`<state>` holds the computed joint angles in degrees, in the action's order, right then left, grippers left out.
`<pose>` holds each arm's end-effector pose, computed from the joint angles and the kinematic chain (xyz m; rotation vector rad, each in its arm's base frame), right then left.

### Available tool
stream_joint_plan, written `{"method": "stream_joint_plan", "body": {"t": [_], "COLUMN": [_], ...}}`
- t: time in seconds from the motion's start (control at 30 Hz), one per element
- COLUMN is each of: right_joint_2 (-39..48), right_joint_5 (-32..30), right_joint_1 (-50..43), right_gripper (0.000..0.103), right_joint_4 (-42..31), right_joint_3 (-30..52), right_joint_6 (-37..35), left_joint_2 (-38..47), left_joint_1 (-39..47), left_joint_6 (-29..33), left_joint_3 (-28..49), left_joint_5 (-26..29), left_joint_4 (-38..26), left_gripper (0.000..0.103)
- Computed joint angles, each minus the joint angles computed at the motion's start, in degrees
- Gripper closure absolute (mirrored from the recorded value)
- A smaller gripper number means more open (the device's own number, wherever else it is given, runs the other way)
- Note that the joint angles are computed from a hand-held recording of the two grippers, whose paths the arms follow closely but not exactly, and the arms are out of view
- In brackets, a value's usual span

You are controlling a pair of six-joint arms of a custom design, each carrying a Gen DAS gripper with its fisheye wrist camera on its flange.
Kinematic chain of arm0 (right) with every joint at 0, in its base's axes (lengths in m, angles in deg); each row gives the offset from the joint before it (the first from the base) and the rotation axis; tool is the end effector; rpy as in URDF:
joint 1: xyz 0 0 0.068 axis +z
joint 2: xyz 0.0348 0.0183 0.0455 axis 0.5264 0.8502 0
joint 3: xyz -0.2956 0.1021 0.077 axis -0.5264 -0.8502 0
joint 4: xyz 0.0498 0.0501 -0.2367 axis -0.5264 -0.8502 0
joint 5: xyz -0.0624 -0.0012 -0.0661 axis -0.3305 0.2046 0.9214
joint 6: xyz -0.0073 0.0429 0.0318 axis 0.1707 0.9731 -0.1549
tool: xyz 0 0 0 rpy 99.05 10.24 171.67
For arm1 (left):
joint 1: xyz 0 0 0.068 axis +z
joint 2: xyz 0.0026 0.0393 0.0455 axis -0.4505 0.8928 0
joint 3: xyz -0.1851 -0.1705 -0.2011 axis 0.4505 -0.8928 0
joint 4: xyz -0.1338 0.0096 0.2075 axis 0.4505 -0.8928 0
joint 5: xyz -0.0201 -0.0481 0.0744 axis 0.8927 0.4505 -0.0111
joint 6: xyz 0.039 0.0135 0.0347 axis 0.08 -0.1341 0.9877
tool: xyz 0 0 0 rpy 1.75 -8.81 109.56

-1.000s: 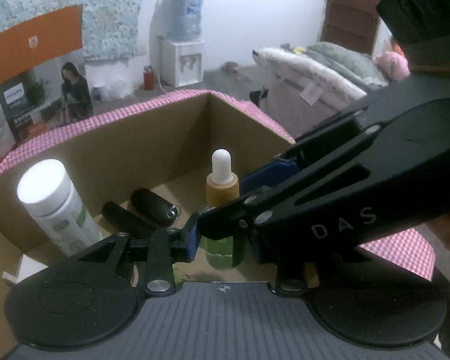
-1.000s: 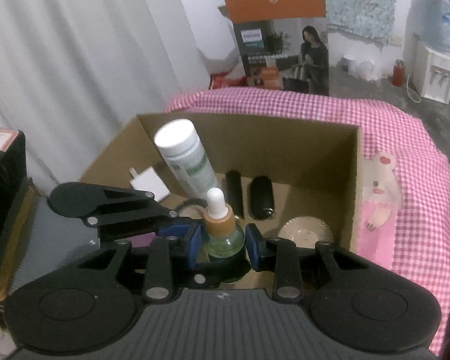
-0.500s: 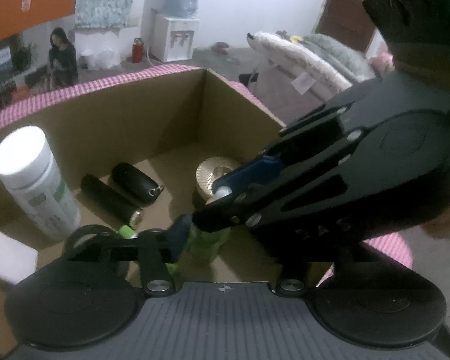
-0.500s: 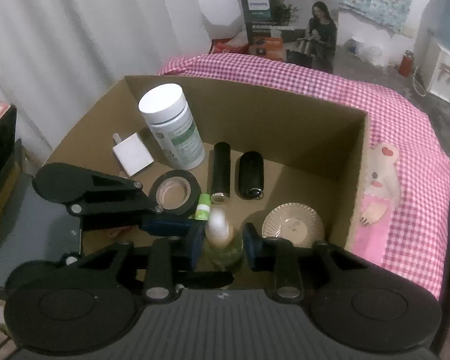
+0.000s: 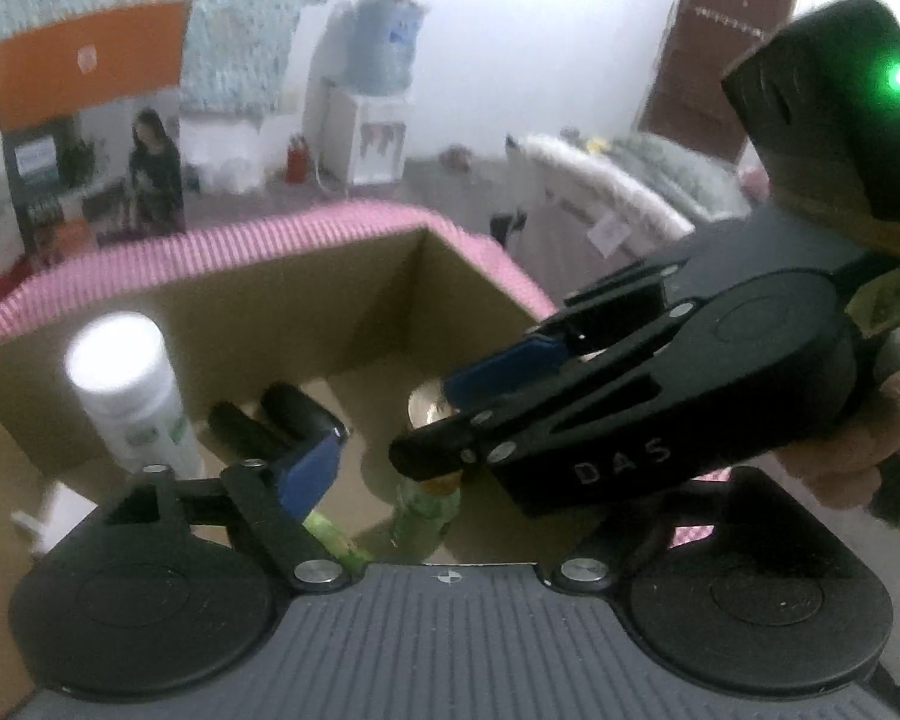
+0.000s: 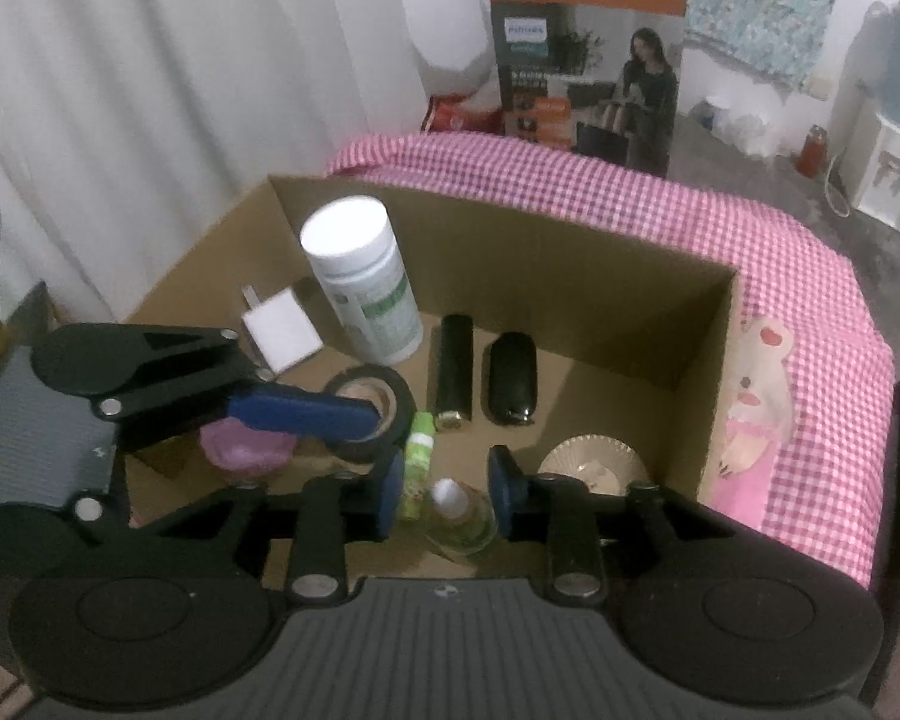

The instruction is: Organize rigid objects

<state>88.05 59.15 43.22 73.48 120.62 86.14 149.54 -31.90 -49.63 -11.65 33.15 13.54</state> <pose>0.2893 0.0633 0.1451 -0.1541 2.4706 0.2971 0.3518 -0.0554 0.1648 1.0152 2.1309 -0.7136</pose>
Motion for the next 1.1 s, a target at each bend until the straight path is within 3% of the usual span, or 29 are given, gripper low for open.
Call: {"method": "stream_joint_plan", "body": {"t": [0.13,0.27,0.3,0.37,0.4,0.5,0.6,0.73,0.87,1.0,1.1], "right_joint_2": [-6.4,-15.9,-18.3,-22.9,-25.0,-30.2,-32.1,-30.9,-27.6,-20.9,-16.6], "right_joint_5": [0.8,2.8,3.8,6.9,9.0,17.1,31.5,50.1,61.4,66.5,64.5], "right_joint_1": [0.5,1.6,2.2,4.1,5.4,11.4,21.9,35.0,43.0,48.0,47.9], "right_gripper": [0.049,0.023,0.021,0.004,0.000,0.000,0.000,0.000,0.000,0.000,0.000], "right_joint_4": [4.7,10.2,11.6,13.8,15.0,18.8,19.2,13.0,-5.2,-17.3,-17.3], "right_joint_3": [-5.1,-11.8,-13.5,-16.3,-17.9,-22.2,-24.0,-23.2,-16.7,-11.3,-10.3], "right_joint_6": [3.0,7.6,8.9,12.1,13.9,18.9,23.7,32.2,43.7,53.1,56.4], "left_joint_2": [-5.1,-11.0,-12.8,-15.9,-17.3,-19.4,-20.4,-19.9,-17.5,-16.2,-16.9], "left_joint_1": [2.9,5.9,6.1,5.3,4.6,4.0,3.6,2.8,5.1,6.2,7.4], "left_joint_6": [-1.5,-4.5,-6.3,-10.3,-12.6,-17.9,-20.3,-21.5,-18.1,-16.8,-16.6], "left_joint_3": [-5.0,-10.7,-12.5,-15.6,-17.0,-20.1,-21.2,-22.2,-21.5,-21.6,-21.7], "left_joint_5": [2.9,2.5,0.2,-6.8,-11.1,-17.5,-21.0,-25.8,-24.9,-25.3,-24.7], "left_joint_4": [5.9,13.2,15.7,19.9,21.4,23.8,22.9,23.0,20.9,21.8,19.9], "left_gripper": [0.001,0.000,0.000,0.000,0.000,0.000,0.000,0.000,0.000,0.000,0.000]}}
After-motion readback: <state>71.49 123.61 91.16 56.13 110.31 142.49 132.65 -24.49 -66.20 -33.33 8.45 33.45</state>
